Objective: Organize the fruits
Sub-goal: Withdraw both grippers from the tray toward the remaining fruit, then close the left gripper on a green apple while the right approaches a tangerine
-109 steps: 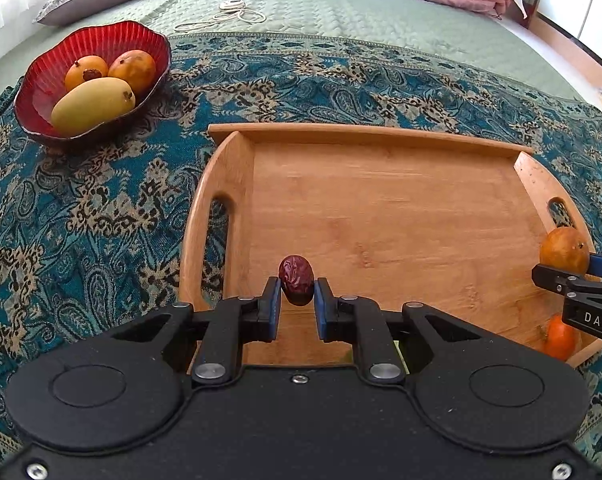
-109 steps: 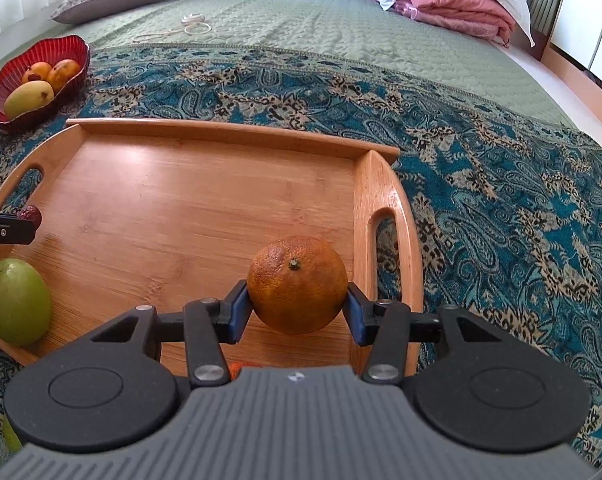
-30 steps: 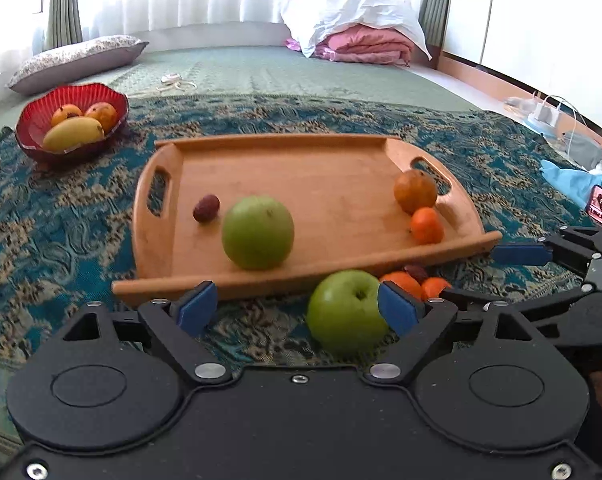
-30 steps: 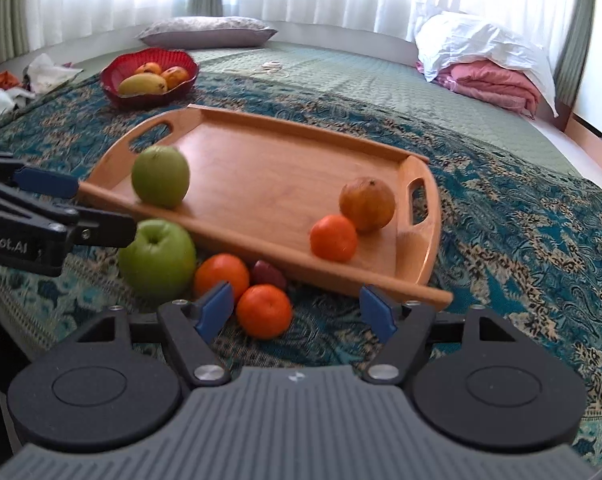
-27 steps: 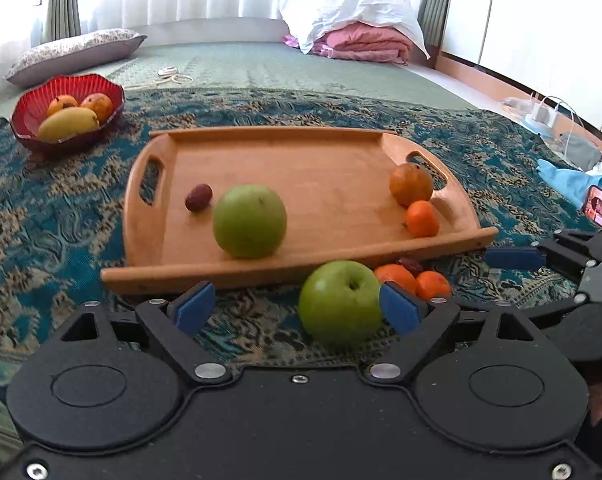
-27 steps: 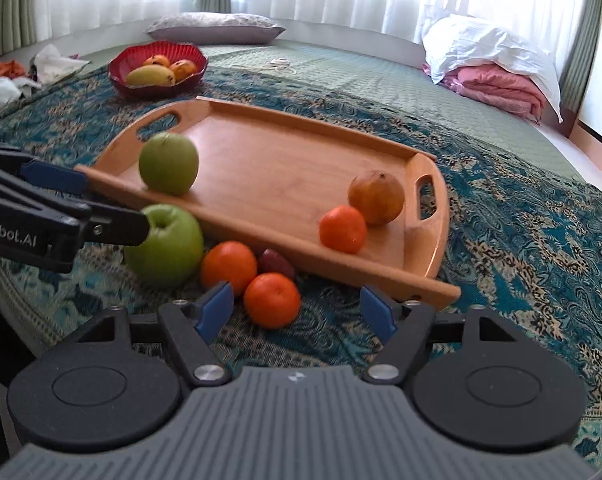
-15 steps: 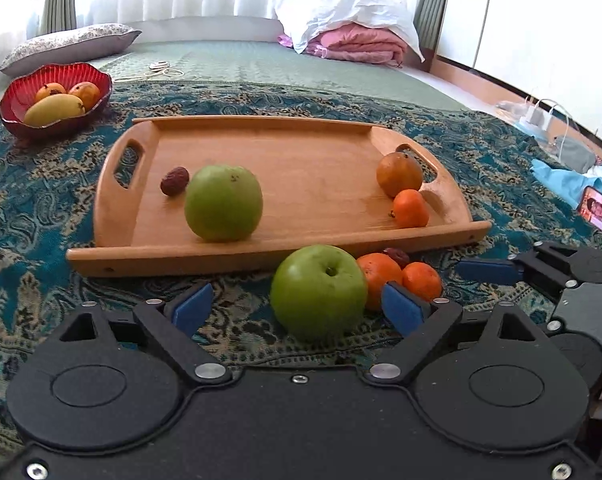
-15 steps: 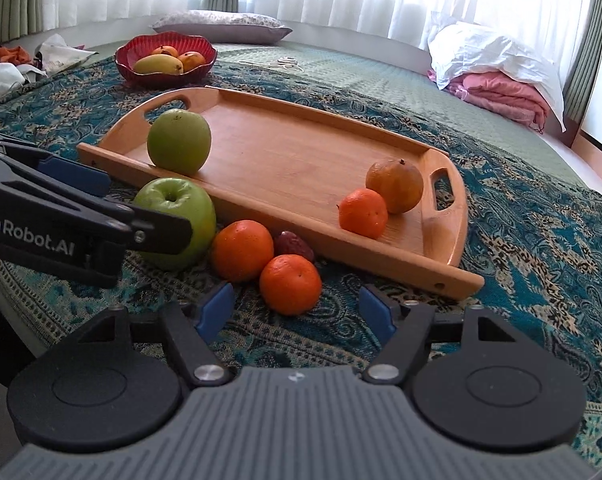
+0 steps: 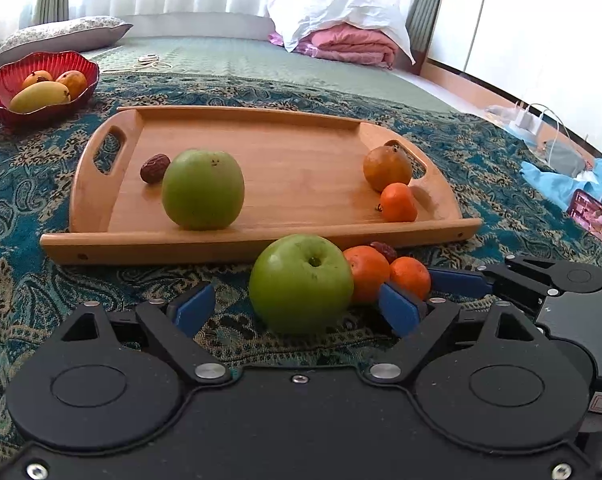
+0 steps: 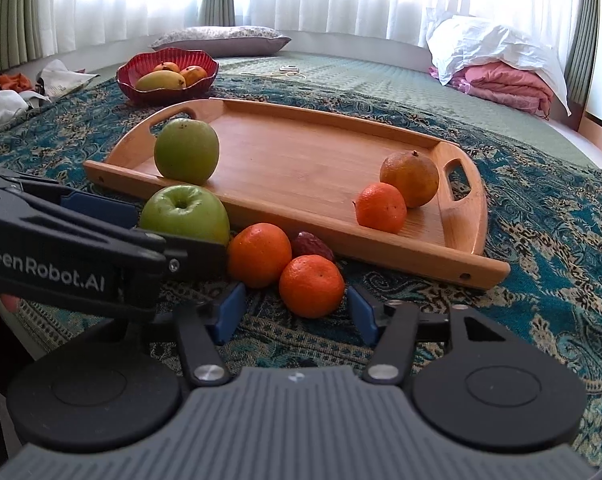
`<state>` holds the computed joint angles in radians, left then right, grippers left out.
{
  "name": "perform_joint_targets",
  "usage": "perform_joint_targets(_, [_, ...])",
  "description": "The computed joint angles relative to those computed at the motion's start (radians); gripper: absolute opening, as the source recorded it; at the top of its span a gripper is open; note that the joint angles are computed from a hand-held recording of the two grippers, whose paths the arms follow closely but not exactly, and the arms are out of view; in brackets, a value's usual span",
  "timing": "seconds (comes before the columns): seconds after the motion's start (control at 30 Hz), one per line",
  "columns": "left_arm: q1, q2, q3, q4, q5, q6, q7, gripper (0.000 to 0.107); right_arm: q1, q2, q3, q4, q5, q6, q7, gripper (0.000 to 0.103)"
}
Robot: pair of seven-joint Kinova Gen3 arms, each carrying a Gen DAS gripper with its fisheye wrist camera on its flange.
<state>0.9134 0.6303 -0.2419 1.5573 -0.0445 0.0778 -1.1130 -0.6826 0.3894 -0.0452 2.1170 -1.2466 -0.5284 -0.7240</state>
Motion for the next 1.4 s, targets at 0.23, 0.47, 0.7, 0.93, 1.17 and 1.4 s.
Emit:
perform_joint_targets(0.23, [-0.025, 0.002, 0.032, -0.006, 0.006, 0.008, -0.002, 0.072, 0.0, 0.007, -0.005, 0.004, 0.027, -0.009, -0.038, 0.069])
perform_joint_targets(0.47, [-0.069, 0.0, 0.084, -0.001, 0.006, 0.005, -0.01, 0.056, -0.006, 0.008, 0.005, 0.006, 0.038, -0.006, -0.053, 0.069])
perform_joint_targets(0.7, [-0.049, 0.003, 0.062, -0.002, 0.011, 0.005, -0.012, 0.055, -0.008, 0.007, 0.009, 0.007, 0.04, -0.003, -0.054, 0.068])
perform_joint_targets(0.93, [-0.038, 0.003, 0.049, 0.001, 0.011, 0.0, -0.013, 0.055, -0.016, 0.01, 0.011, 0.006, 0.032, -0.011, -0.045, 0.057])
perform_joint_targets(1.17, [0.015, 0.006, -0.009, 0.001, 0.008, 0.005, -0.003, 0.055, -0.028, 0.01, -0.002, 0.015, -0.002, -0.059, -0.026, 0.041])
perform_joint_targets(1.4, [0.057, 0.006, -0.058, 0.002, -0.003, 0.015, 0.028, 0.054, -0.02, 0.004, -0.023, 0.023, -0.015, -0.089, -0.032, 0.037])
